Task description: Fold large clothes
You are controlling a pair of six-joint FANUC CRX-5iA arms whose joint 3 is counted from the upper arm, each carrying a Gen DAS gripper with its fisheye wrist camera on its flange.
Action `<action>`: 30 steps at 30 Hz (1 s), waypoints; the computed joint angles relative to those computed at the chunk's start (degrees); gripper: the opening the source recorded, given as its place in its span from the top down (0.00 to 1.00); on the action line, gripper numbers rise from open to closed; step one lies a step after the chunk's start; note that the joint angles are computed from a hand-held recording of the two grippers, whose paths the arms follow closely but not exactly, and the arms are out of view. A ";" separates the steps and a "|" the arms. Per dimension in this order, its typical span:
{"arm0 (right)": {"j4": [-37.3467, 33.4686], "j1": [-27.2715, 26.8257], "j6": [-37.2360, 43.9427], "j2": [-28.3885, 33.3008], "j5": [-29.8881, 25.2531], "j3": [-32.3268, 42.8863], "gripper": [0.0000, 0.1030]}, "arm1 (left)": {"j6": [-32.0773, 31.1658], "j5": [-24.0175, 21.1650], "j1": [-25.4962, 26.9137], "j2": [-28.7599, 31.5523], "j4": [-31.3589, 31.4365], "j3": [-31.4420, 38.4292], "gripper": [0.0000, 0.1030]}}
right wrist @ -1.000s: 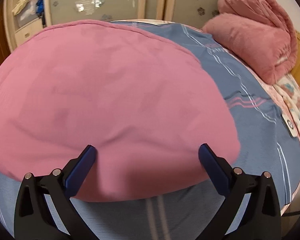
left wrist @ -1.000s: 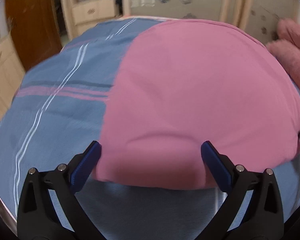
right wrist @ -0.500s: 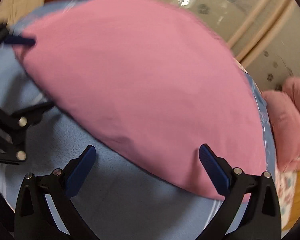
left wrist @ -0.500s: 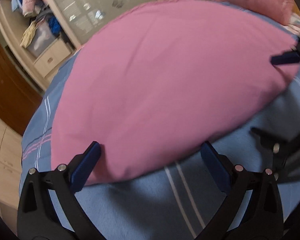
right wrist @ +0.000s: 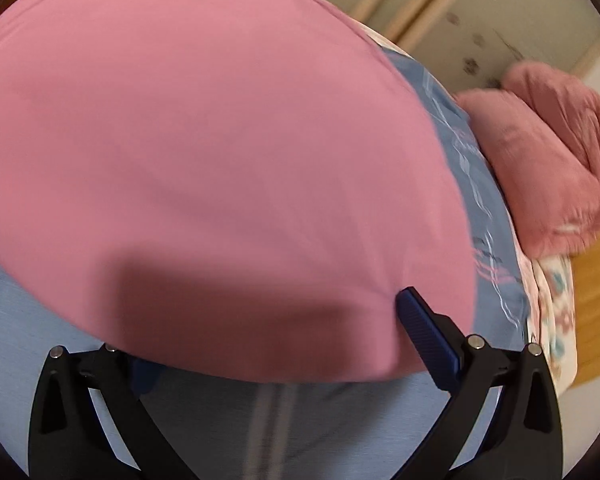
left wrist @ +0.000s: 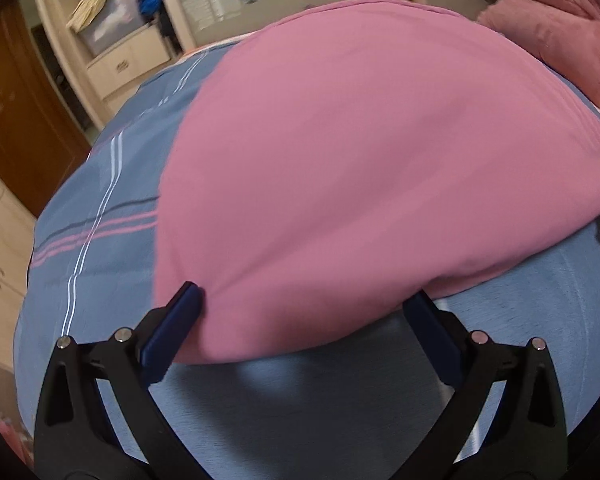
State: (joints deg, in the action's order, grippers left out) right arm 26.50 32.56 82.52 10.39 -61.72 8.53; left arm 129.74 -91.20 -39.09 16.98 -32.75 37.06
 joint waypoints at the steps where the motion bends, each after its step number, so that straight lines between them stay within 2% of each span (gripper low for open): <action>1: 0.95 -0.47 -0.67 -0.24 0.66 -0.75 0.01 | 0.42 -0.31 0.29 -0.41 -0.02 -0.58 0.02; 7: 2.22 -1.73 -4.45 0.10 1.38 -1.60 0.01 | 6.83 -2.24 4.10 -3.99 3.10 -6.92 0.02; 14: 5.66 -0.40 -10.49 -1.66 1.04 -5.22 0.01 | 8.66 -5.06 1.23 -4.60 -2.06 -7.02 0.02; 18: -0.11 -4.21 -12.41 -0.40 -3.75 -0.83 0.01 | 11.82 -6.56 -0.47 -5.25 -4.31 -7.31 0.02; 20: -0.71 -5.61 -15.06 -0.99 -4.44 -0.98 0.01 | 14.52 -8.03 -1.43 -5.60 -5.97 -7.81 0.02; 22: 1.92 -5.51 -17.61 -3.64 -1.79 -4.61 0.01 | 18.46 -8.99 -3.40 -6.19 -7.33 -8.47 0.02; 25: 7.86 -3.55 -24.08 -12.22 5.65 -14.77 0.01 | 24.71 -8.77 -8.00 -7.22 -9.59 -8.33 0.02; 27: 4.88 -2.20 -24.77 -17.38 9.27 -17.68 0.01 | 30.42 -8.01 -11.99 -7.12 -11.57 -5.92 0.02; 30: -2.49 -0.15 -23.89 -20.67 9.23 -15.33 0.01 | 34.06 -6.34 -17.02 -4.77 -14.57 0.30 0.02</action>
State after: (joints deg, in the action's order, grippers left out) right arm 24.01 32.40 58.63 -10.28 -52.50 -6.81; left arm 163.80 -97.55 -56.10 12.21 -47.32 37.36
